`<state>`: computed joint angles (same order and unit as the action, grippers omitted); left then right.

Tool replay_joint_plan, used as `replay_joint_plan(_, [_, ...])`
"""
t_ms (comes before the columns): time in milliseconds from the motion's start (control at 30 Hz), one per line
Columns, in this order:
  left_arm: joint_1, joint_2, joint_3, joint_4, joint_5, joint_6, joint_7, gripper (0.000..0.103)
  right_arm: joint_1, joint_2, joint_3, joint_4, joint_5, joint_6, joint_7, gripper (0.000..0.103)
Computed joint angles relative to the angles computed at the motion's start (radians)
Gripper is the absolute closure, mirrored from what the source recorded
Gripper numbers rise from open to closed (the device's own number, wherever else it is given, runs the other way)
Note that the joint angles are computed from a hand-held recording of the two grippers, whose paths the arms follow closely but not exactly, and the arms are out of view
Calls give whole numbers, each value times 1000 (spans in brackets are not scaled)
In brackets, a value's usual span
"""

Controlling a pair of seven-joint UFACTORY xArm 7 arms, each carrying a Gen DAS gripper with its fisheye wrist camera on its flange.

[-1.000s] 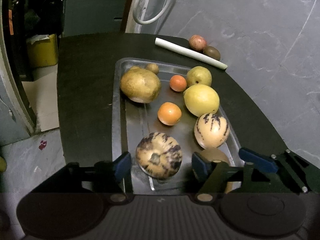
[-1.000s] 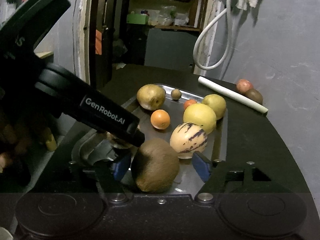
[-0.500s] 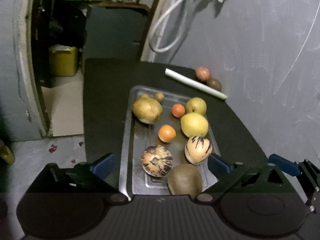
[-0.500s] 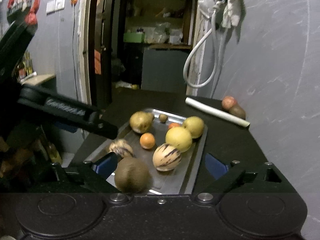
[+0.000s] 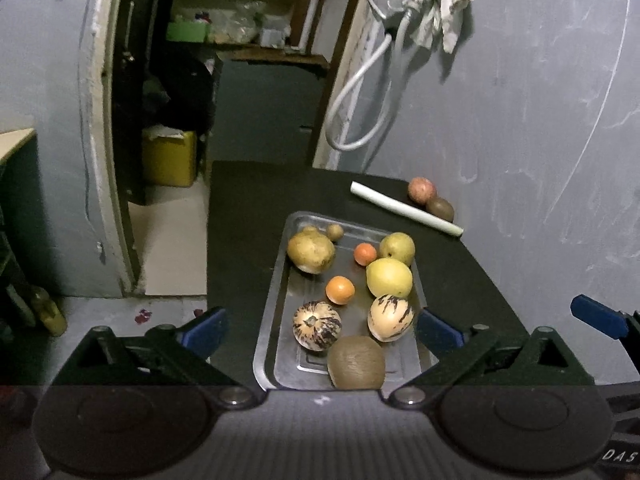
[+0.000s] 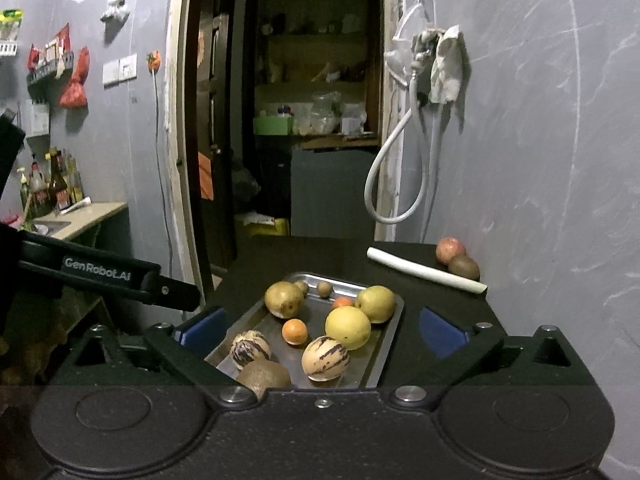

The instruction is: Organize fruits

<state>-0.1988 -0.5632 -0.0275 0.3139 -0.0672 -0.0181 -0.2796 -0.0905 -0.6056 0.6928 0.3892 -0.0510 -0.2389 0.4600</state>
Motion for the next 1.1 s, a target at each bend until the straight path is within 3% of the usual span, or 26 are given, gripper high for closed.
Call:
replay_joint_plan(133, [70,-103,-89,-48,6,29,-70,1,65,-56,-59,-37,7,17,16,1])
replay_joint_plan(300, [113,-227,-151,-96,38,93,-141,1,131,-128,-112,-80,0,45,48,1])
replay_joint_plan(600, [105,-464,-189,-174,98,241,-240,1,217,-230,-172,-140,-34,90,97,1])
replay_joint_plan(1100, [55,-726,-232,-243,163,428,-377,1,286,-404,-164,-205,-69,162,229,1])
